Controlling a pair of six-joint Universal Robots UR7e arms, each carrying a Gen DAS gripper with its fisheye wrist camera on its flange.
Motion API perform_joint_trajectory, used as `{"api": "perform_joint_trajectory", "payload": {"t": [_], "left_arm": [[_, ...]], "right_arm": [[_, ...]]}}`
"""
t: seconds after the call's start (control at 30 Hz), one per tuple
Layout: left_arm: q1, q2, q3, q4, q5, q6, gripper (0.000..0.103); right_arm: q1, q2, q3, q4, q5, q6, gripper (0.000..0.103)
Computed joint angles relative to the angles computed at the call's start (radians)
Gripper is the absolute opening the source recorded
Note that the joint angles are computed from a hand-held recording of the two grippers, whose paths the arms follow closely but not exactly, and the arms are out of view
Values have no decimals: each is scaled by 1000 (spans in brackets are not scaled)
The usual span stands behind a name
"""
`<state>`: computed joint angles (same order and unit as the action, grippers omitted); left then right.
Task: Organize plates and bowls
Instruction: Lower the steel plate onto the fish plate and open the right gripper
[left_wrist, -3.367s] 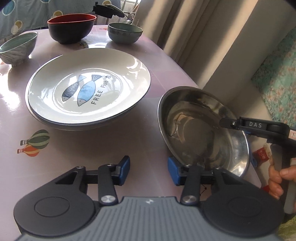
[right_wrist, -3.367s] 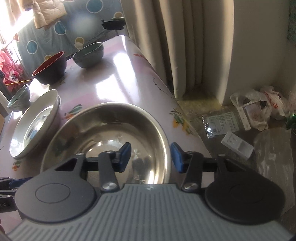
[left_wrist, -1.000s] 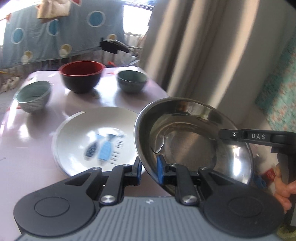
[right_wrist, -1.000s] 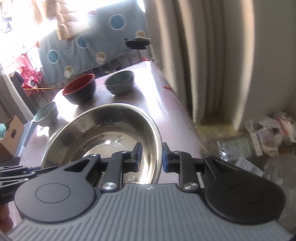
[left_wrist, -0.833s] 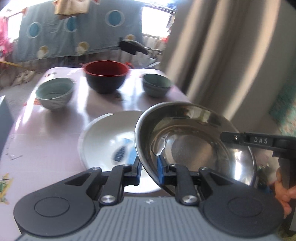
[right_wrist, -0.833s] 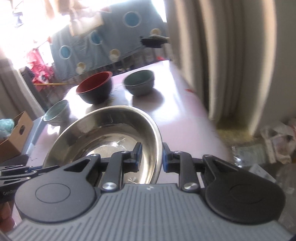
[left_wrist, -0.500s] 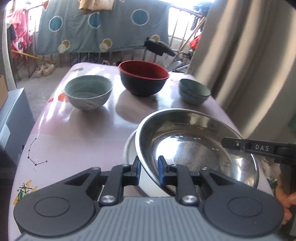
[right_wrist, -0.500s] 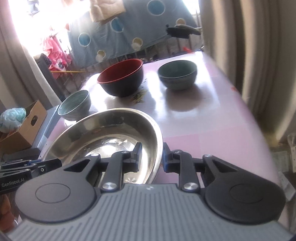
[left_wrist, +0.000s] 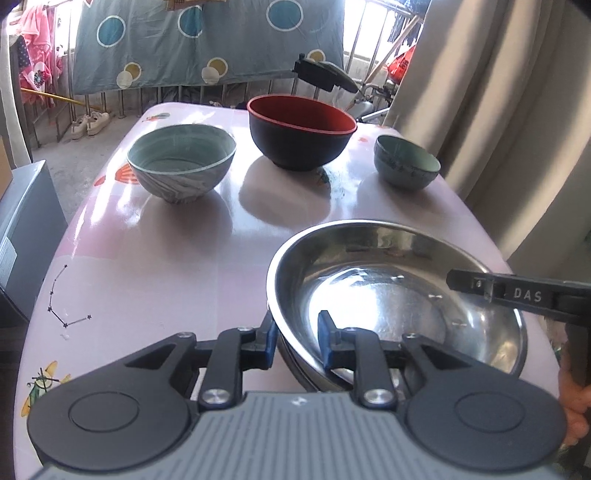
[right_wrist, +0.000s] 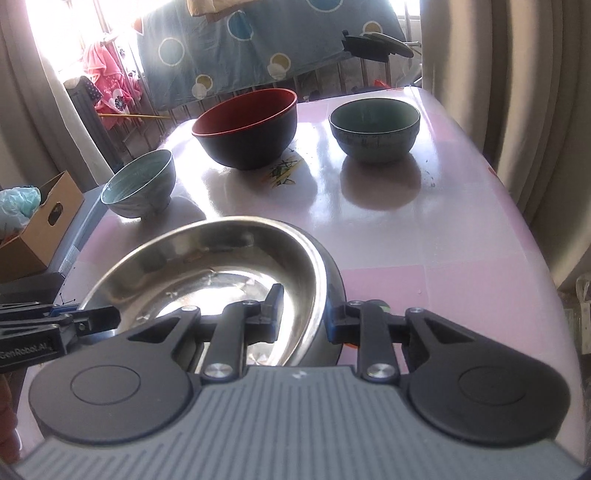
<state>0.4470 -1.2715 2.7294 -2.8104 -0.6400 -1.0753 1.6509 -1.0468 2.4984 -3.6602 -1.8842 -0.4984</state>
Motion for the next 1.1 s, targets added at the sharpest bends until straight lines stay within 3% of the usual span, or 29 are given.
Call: {"api": "perform_joint_trajectory", "payload": {"t": [0.33,0.57,0.87,0.97,1.0,1.1], "left_arm": [[11,31,-22,26,-8,14,36],[-18,42,-7,-13,16,33,55],[-16,16,-1,19,12,8,55],[-13,14,0,29,13,-3,55],[-12,15,1,30,14,-4,55],[-8,18,2,19,10,2,54]], "right_arm": [[-4,-7,3,7,6,18,25],[-11,-37,2,32,43,60,40],[-3,-50,4,57,48,61,52],[23,-45,-8,70,5,40,68],[43,-30,-13,48,-34,25,83],[85,0,-21,-22,-107,-52,86]]}}
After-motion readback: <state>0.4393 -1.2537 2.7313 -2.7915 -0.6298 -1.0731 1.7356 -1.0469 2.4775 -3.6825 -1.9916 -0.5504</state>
